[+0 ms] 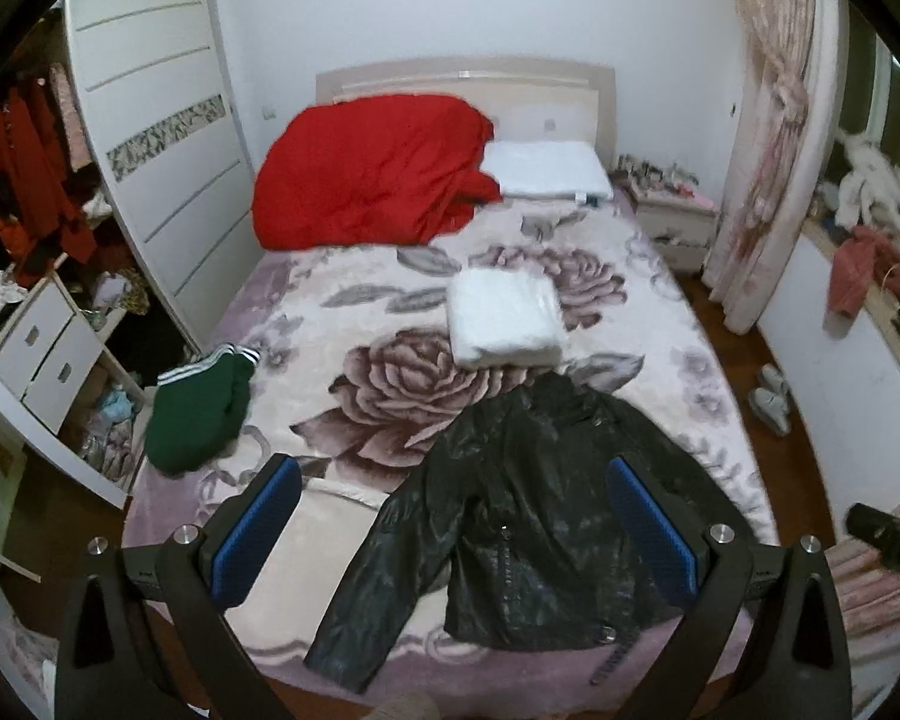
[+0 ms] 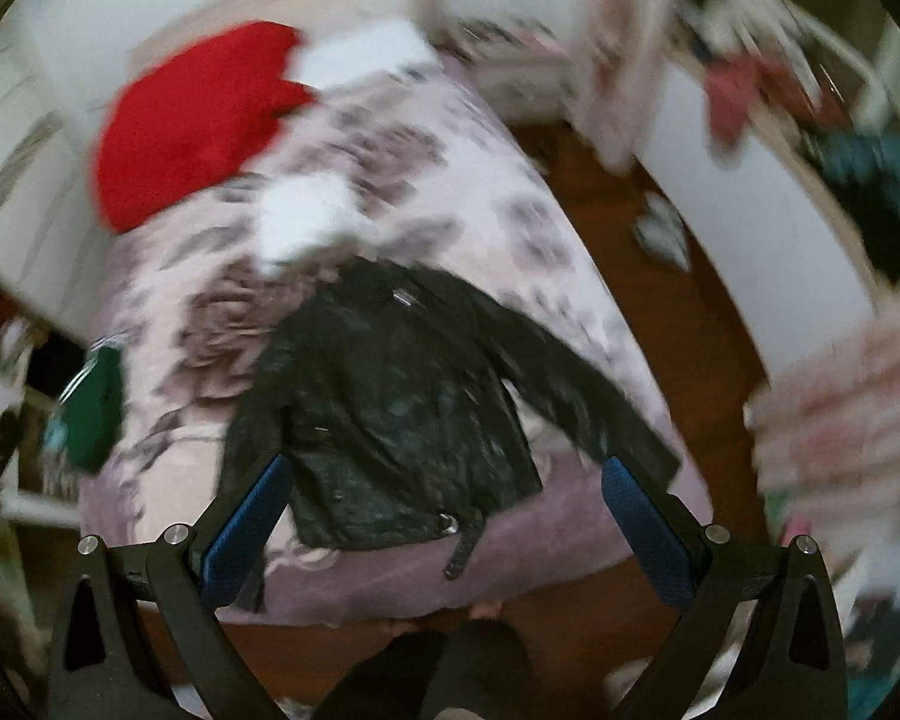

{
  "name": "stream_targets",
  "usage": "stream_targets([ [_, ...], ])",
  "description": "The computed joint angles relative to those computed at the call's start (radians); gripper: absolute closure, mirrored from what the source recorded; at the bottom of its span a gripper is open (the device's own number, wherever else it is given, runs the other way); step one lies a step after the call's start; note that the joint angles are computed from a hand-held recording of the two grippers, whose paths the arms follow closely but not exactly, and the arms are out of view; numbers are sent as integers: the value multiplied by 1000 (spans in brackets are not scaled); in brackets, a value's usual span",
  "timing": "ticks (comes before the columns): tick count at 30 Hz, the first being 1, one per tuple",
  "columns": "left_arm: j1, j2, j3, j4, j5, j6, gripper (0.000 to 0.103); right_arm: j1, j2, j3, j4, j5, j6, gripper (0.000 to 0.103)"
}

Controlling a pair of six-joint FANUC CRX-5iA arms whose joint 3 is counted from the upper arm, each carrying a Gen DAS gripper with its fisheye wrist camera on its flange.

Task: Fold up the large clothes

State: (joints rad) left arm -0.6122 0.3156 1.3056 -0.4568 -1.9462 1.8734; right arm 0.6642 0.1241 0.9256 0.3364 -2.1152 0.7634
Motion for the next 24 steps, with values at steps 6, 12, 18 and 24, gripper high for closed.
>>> stream_targets([
  [6,26,-99,-484,29,209,131,0,-341,-220,-628,-204,297,-130,28],
  [12,-11,-41,-703,-9,246,262,0,-773,-317,-1075,-480,666,-158,26],
  [18,-24,70,-774,61,232,368,0,-1144,-337,-1365,-900,1013,-48,26],
  [24,-54,179,-713,85,181,397,0,-1132,-437,-1560,-912,1413,-257,24],
])
